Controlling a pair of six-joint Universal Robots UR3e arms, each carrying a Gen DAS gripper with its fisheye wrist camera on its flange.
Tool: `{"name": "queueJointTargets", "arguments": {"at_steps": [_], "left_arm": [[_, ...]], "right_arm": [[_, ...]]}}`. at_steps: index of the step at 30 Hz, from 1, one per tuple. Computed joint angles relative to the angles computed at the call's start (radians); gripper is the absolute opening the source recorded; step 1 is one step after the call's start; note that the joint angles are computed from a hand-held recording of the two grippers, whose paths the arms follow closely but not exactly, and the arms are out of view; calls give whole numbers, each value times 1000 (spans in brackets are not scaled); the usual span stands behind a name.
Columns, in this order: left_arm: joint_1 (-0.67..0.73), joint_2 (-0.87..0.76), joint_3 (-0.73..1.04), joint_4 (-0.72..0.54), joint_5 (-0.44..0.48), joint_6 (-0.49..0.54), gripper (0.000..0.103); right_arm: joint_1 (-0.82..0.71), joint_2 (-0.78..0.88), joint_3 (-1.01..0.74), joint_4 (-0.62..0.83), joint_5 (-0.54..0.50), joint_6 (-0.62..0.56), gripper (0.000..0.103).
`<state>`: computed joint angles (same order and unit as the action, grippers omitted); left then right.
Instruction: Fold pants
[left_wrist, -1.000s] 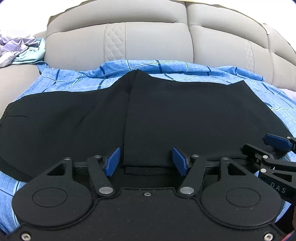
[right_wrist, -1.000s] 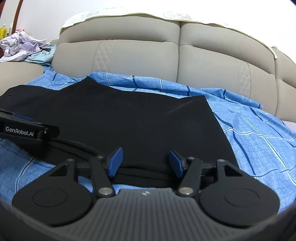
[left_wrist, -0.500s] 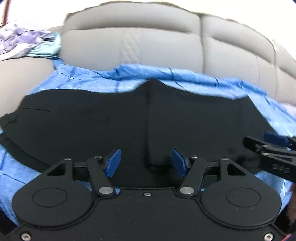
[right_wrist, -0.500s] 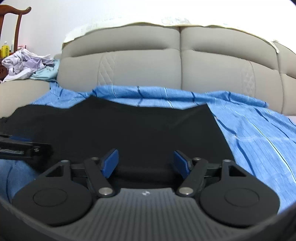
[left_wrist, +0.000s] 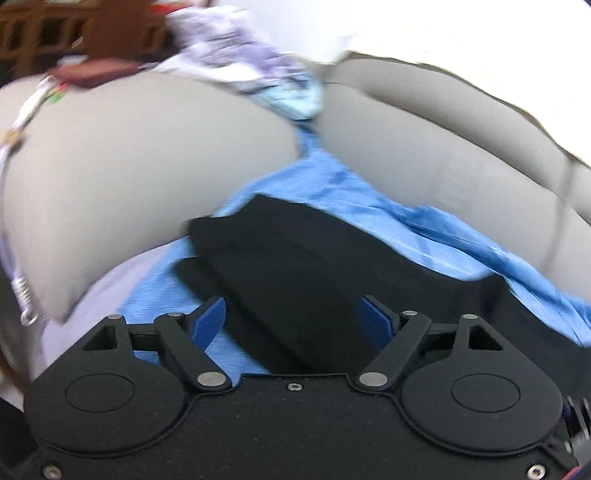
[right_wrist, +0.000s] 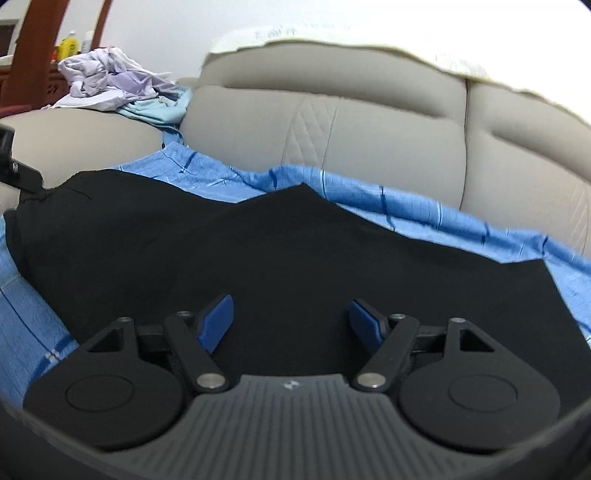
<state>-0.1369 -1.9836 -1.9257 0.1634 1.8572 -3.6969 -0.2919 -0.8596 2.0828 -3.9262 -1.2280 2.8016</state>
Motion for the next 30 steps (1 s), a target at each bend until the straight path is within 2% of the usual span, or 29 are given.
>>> {"name": "queueJointTargets", "arguments": {"at_steps": [3, 6, 9, 11, 21, 23, 24, 26, 27, 28, 29, 30], "left_arm": [[86, 29, -59, -3, -65, -58, 78], [159, 26, -77, -9, -167, -110, 76], [194, -16, -66, 22, -234, -135, 65], [214, -46, -52, 54, -264, -143, 51], [224, -148, 54, 66, -248, -208, 55], [189, -156, 80, 63, -175, -209, 32], [162, -166, 91, 82, -126, -173, 30], [115, -213, 135, 123, -43, -80, 36], [109, -225, 172, 55, -30, -81, 39], [122, -226, 196, -14, -58, -106, 43], [139, -234, 203, -36, -91, -138, 43], [138, -245, 198, 3, -79, -146, 43]], "right_arm": [[-34, -11, 39, -18, 60, 14, 82], [-41, -9, 48, -30, 71, -3, 82], [-42, -10, 45, -25, 70, -2, 83], [-40, -8, 41, -23, 67, 1, 83], [-46, -6, 41, -23, 75, 0, 84], [-45, -5, 41, -23, 74, 2, 84], [-45, -6, 41, -22, 75, 1, 84], [-44, -5, 40, -23, 73, 3, 84], [-43, -5, 40, -23, 72, 3, 84], [-44, -5, 38, -19, 74, 3, 84], [-44, -5, 36, -16, 76, 3, 84], [-46, -6, 36, -12, 79, 3, 84]]}}
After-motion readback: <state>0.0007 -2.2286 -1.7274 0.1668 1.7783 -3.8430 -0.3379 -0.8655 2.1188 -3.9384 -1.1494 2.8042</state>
